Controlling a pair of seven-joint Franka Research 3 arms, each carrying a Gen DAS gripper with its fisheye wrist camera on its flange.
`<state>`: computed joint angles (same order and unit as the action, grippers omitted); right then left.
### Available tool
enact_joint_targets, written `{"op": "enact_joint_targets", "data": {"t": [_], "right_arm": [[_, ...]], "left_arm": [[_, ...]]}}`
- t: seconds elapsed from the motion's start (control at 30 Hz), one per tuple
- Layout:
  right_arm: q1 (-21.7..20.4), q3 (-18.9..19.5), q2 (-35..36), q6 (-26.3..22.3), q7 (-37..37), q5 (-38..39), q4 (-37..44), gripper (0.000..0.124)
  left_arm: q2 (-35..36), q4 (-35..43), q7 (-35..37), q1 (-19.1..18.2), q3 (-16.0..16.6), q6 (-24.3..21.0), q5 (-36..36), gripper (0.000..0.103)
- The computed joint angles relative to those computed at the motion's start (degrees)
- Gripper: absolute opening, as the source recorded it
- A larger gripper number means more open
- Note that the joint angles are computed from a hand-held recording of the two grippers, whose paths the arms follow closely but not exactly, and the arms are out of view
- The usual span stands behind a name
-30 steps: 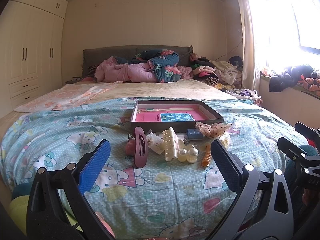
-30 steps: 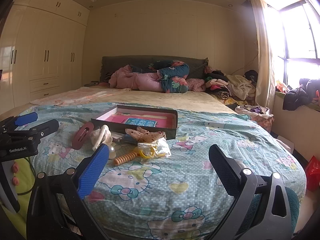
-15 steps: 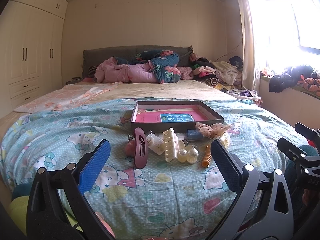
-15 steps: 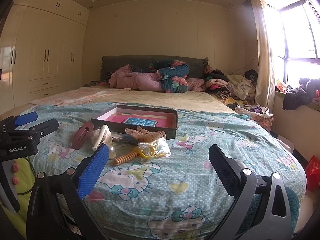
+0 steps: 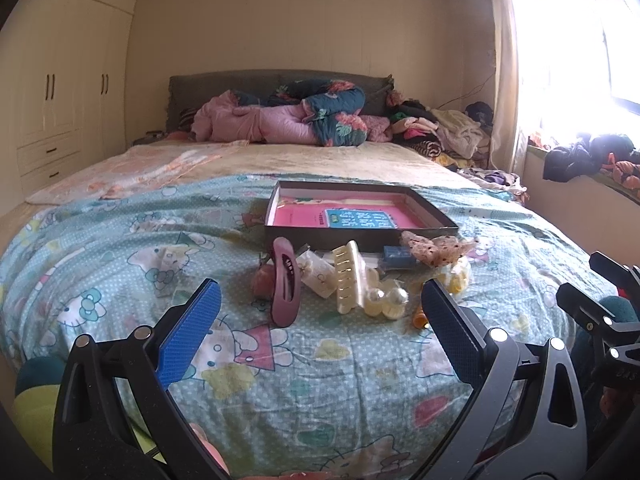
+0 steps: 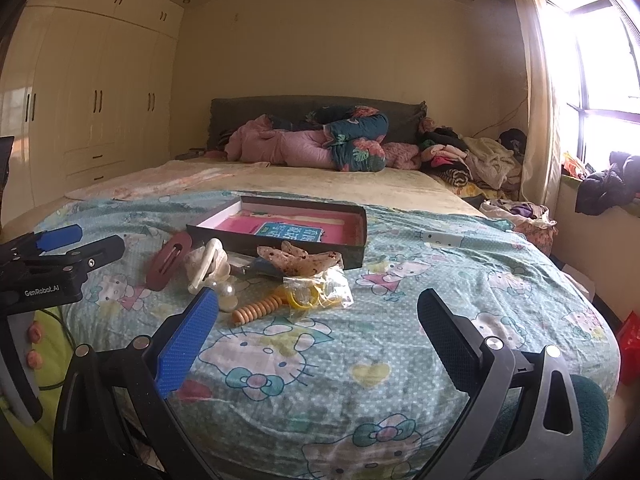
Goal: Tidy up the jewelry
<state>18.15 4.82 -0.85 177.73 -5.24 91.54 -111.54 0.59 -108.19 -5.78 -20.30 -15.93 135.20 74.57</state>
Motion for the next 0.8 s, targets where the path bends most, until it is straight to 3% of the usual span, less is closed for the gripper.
{"op": "enact_joint_targets", "data": {"t": [0.37, 0.6, 0.8], "right_arm": [[-2.09, -0.36, 6.15, -6.7, 34.23, -34.17, 3.89, 0.097], [-3.63, 0.65, 12.16, -9.55, 45.04, -48.62, 10.77, 0.097], [-3.2, -0.72, 19.59, -16.7, 56.96, -61.63, 21.16, 0.097]], "left_arm": [[0.76, 0.02, 1.26, 2.4, 1.97, 1.5, -6.5, 0.092], [1.81, 0.64, 4.25, 4.22, 3.13, 4.86, -10.9, 0.092], [4.51, 2.55, 10.82, 5.69, 4.41, 8.95, -18.62, 0.092]]}}
